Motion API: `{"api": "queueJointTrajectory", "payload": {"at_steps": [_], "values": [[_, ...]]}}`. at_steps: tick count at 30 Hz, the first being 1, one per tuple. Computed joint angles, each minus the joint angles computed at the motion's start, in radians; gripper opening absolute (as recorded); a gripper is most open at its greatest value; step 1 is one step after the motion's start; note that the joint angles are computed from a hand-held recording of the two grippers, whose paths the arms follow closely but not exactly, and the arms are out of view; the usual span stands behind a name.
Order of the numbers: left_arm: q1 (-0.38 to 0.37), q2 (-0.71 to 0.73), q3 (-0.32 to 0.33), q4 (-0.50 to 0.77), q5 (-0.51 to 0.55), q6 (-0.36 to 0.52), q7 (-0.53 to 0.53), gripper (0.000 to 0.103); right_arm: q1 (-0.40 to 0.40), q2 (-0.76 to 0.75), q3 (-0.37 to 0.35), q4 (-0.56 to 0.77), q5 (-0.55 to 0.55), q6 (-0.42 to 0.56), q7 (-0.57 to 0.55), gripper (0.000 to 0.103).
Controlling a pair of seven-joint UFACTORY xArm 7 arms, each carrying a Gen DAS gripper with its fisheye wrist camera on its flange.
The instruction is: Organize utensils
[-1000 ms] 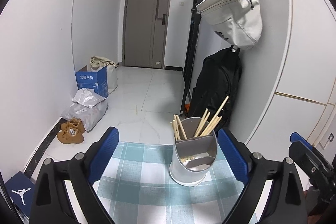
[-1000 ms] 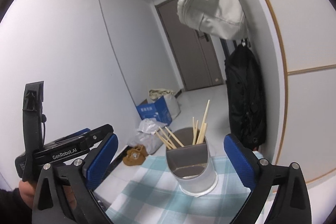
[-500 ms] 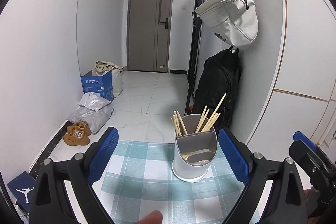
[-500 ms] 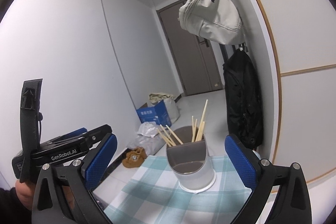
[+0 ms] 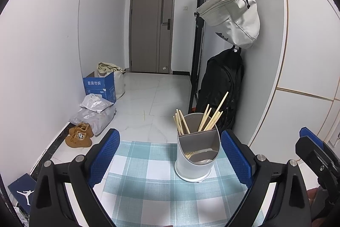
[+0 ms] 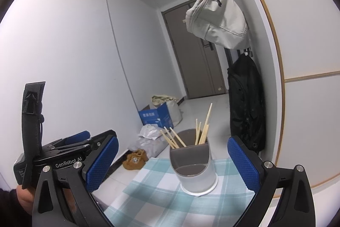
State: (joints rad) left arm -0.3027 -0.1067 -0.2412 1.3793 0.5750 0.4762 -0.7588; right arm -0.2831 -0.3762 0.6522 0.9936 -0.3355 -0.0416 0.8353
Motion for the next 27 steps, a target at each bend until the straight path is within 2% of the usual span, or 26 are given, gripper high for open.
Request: {"api": "queueJointTrajectory", "payload": {"at_steps": [10, 13, 23, 27], "values": [[0.007, -0.013, -0.002, -0.019, 0.0, -0.027, 0.002, 0.094, -0.008, -0.008, 0.009, -0.001, -0.003, -0.002, 0.002, 0.103], [0.028, -0.026, -0.017, -0.03, 0.078, -0.032, -0.078, 0.093, -0.003, -0.007, 0.006, -0.002, 0.0, -0.002, -0.001, 0.103], [0.034, -0.027, -0.011, -0.05, 0.053, -0.048, -0.071, 0.093, -0.001, -0.001, 0.007, -0.006, 0.004, 0.003, 0.009, 0.103], [0.018, -0.012, 0.01, -0.07, -0.05, -0.055, 0.019, 0.093, -0.005, 0.016, 0.013, -0.009, -0.004, 0.012, 0.02, 0.103]]}}
